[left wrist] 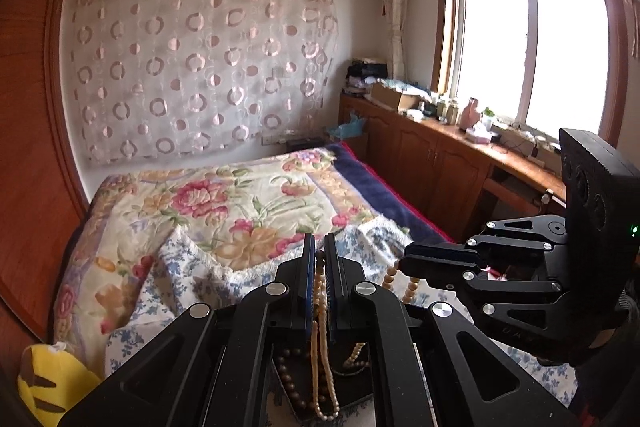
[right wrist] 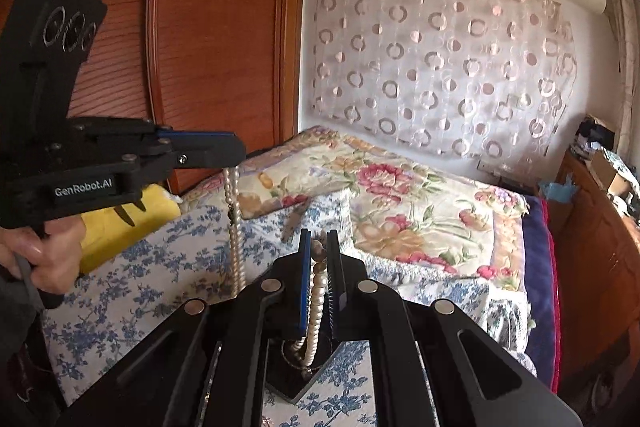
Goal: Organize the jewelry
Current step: 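Lower both pearl necklaces into the black box and open both tools, then close the right tool on the red string bracelet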
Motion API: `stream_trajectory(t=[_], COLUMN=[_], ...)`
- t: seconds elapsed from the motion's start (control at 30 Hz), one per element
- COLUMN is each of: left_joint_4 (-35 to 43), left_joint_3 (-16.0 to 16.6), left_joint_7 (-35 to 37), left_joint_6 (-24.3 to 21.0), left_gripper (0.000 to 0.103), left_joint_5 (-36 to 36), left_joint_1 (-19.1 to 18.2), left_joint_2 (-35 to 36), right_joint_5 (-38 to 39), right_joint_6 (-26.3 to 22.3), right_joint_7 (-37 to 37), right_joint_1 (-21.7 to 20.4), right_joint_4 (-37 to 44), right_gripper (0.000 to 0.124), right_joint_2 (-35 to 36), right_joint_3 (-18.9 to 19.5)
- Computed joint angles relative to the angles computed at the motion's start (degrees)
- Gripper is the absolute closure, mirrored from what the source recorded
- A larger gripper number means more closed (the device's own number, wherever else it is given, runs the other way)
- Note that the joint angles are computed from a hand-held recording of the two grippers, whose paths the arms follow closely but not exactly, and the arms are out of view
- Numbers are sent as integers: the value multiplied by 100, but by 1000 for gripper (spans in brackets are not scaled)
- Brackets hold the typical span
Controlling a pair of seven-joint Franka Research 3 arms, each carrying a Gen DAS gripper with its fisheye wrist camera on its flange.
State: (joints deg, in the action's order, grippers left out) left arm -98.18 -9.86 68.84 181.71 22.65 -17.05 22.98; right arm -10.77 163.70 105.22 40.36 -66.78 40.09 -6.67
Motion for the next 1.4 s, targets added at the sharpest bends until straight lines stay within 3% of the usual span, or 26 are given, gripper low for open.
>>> stream_trajectory(t=[0.23, 0.5, 0.53, 0.6, 0.67, 0.8, 1.0, 1.1, 1.23, 1.33, 1.4], left_joint_4=[182, 94, 2, -208, -500, -1066, -1702, -2091, -2479, -2706, -2797], left_joint_3=[-65, 16, 74, 199, 451, 806, 1147, 1681, 1906, 2355, 2373], left_joint_7=[25, 64, 24, -86, -297, -624, -830, -939, -775, -579, -457], left_joint_6=[-232, -353, -298, -209, -49, 227, 480, 683, 861, 970, 1003], left_gripper=[99, 97, 96, 88, 83, 81, 76, 72, 69, 62, 59], left_joint_5=[-115, -60, -25, 48, 174, 376, 516, 510, 242, -78, -242], left_joint_1=[77, -13, -53, -146, -333, -588, -877, -1423, -1755, -2294, -2362], left_joint_2=[317, 305, 267, 163, 23, -229, -473, -595, -699, -729, -736], right_joint_5=[164, 447, 472, 470, 423, 216, -148, -339, -553, -686, -705], right_joint_6=[-234, -92, -17, 72, 248, 520, 779, 839, 887, 925, 961], right_joint_7=[-66, -93, -109, -59, 83, 425, 998, 1291, 1644, 1880, 1940], right_joint_1=[-81, -165, -159, -80, 36, 327, 749, 931, 1061, 1090, 1021], right_joint_4=[106, -332, -436, -616, -873, -1471, -2436, -2857, -3392, -3744, -3894], right_gripper=[115, 114, 113, 97, 97, 97, 97, 97, 97, 97, 97], right_joint_2=[287, 174, 125, 25, -117, -450, -902, -1089, -1317, -1456, -1508], right_joint_3=[119, 331, 347, 275, 145, -181, -562, -706, -768, -753, -658])
